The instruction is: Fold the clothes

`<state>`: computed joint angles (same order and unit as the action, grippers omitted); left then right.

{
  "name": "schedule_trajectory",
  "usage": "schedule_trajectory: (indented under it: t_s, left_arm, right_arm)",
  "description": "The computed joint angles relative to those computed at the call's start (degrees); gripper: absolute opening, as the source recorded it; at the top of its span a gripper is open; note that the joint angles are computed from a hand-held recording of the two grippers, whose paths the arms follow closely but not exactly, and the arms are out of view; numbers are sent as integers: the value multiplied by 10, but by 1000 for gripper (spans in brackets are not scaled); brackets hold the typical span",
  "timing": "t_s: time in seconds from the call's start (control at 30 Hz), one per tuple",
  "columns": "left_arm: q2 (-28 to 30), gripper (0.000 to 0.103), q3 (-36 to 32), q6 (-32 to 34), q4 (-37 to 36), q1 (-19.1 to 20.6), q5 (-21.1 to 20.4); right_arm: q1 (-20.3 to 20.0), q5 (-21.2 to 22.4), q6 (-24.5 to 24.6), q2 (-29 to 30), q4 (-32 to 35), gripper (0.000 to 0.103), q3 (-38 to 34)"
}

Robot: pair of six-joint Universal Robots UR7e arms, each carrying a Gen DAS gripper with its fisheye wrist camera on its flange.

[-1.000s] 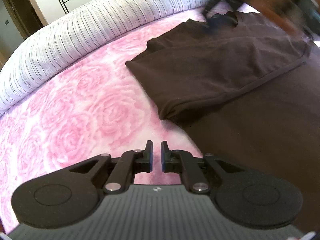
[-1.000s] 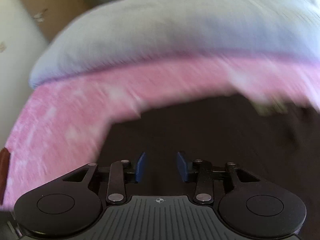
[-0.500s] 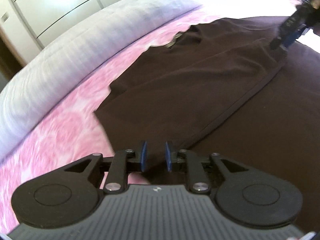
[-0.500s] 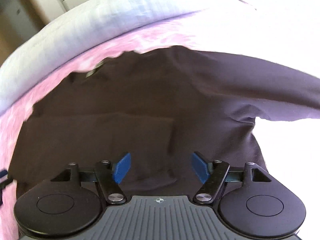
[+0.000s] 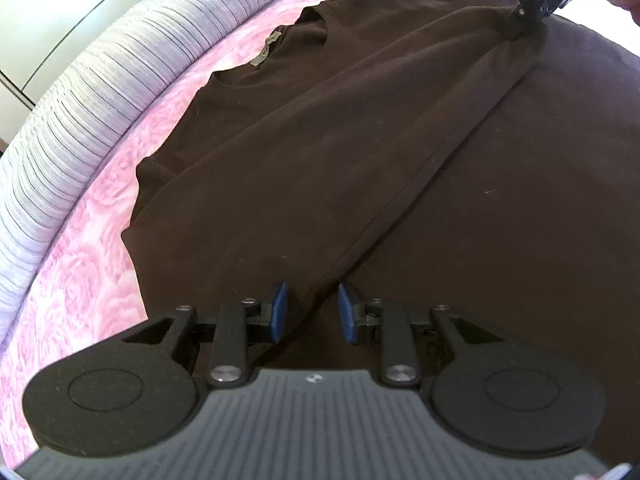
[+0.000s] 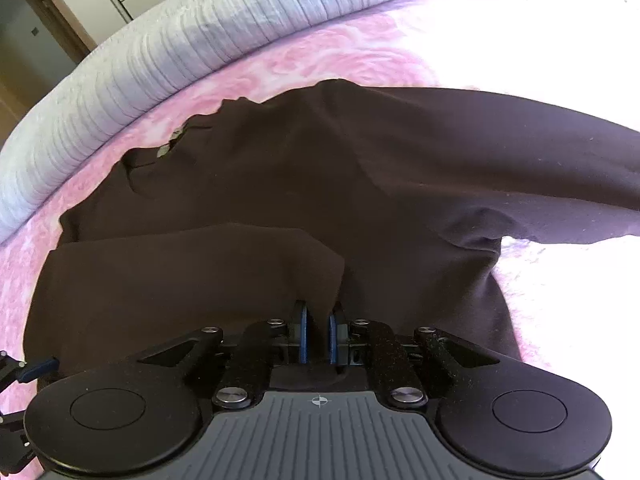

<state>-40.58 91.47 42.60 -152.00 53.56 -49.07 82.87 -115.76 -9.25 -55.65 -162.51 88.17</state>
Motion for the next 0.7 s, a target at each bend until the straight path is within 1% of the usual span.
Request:
schedule_trajectory:
  t_s: [0.03, 0.07, 0.1, 0.13, 0.17, 0.23, 0.3, 0.4, 0.57, 0.7]
  left_arm:
    - [-3, 25, 2, -6, 4, -1, 1]
    - [-6, 25, 3, -14, 11, -2, 1]
    - [-10, 26, 4, -26, 21, -3, 1]
    - [-13, 27, 3, -38, 33, -3, 2]
    - [-18, 27, 4, -51, 48, -3, 3]
    - [-26, 27, 4, -71, 73, -3, 5]
    - [-37, 27, 12, -66, 78, -3, -2]
    - [-52, 27, 20, -52, 80, -5, -14]
    - [-50, 29, 16, -65, 90, -18, -38]
    - [-39, 31, 11, -62, 93, -43, -54]
  right_arm:
    - [-1, 5, 1, -3, 2, 9, 3]
    - [-1, 9, 2, -5, 3, 21, 7]
    - [-1, 4, 8, -9, -3, 38, 13]
    - [-1, -1, 14, -12, -9, 45, 18]
    - [0, -6, 20, -15, -15, 50, 24]
    - [1, -18, 33, -21, -25, 51, 35]
    - [5, -61, 67, -29, -11, 51, 44]
    - [9, -90, 132, -63, -24, 51, 84]
    - [10, -106, 168, -141, -72, 55, 165]
    - [-12, -121, 158, -203, -130, 59, 207]
